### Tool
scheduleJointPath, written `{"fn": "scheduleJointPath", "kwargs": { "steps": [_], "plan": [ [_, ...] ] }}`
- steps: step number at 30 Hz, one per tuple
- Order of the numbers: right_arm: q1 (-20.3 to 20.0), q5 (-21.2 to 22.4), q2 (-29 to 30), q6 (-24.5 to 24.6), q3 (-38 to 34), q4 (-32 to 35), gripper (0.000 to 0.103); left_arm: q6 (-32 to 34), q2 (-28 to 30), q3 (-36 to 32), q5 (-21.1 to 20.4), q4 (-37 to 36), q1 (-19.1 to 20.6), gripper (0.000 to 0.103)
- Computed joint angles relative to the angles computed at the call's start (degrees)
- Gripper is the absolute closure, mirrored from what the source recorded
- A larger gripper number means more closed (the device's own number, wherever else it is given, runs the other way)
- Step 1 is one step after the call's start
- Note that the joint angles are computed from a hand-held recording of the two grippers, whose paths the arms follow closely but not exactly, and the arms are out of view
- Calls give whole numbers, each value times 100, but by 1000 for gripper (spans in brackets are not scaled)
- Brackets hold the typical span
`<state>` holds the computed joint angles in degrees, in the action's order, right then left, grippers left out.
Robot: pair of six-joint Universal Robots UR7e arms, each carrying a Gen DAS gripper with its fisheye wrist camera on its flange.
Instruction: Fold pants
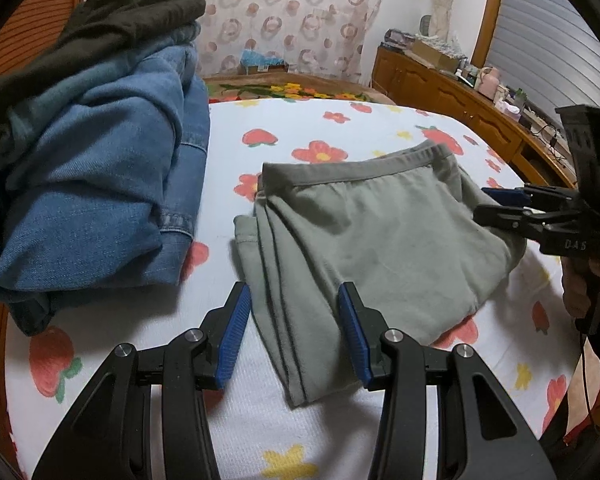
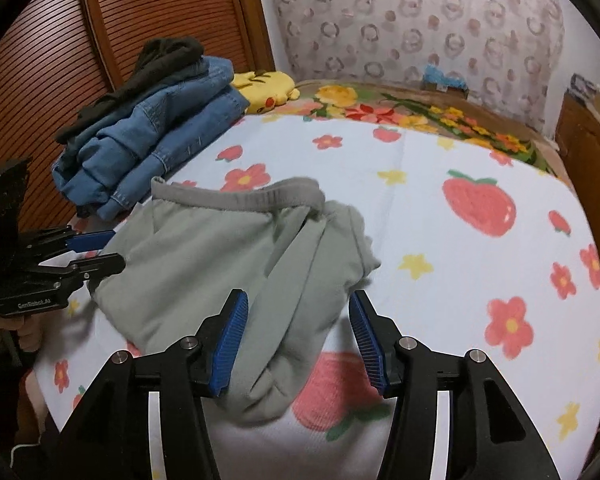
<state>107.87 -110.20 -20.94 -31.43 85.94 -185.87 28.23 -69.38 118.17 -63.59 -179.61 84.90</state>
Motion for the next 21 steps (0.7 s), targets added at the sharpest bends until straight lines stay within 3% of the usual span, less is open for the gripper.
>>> {"fn": "scheduleJointPath", "kwargs": {
  "steps": [7,8,9,10,13,16,21],
  "plan": [
    [-42,65,66,194,-110,139,48,15,-11,-10,19,61,1,58],
    [-50,108,57,192,-84,135,48,8,-44,-22,-100,144,34,69],
    [-61,175,34,180,-58,179,52,8,-68,-28,-179,212,55,77],
    [-88,311,-15,153,-12,280,66,49,-88,-20,-224,251,62,80],
    [-136,534,-130,89,107,472,85,159,-104,32,-240,216,33,89],
    [-138,586,-200,-24,235,336,89,175,-161,102,-315,157,-7,95],
    [-164,590,-448,-122,729,-164,90,157,-343,279,-620,265,-127,95]
  ]
}}
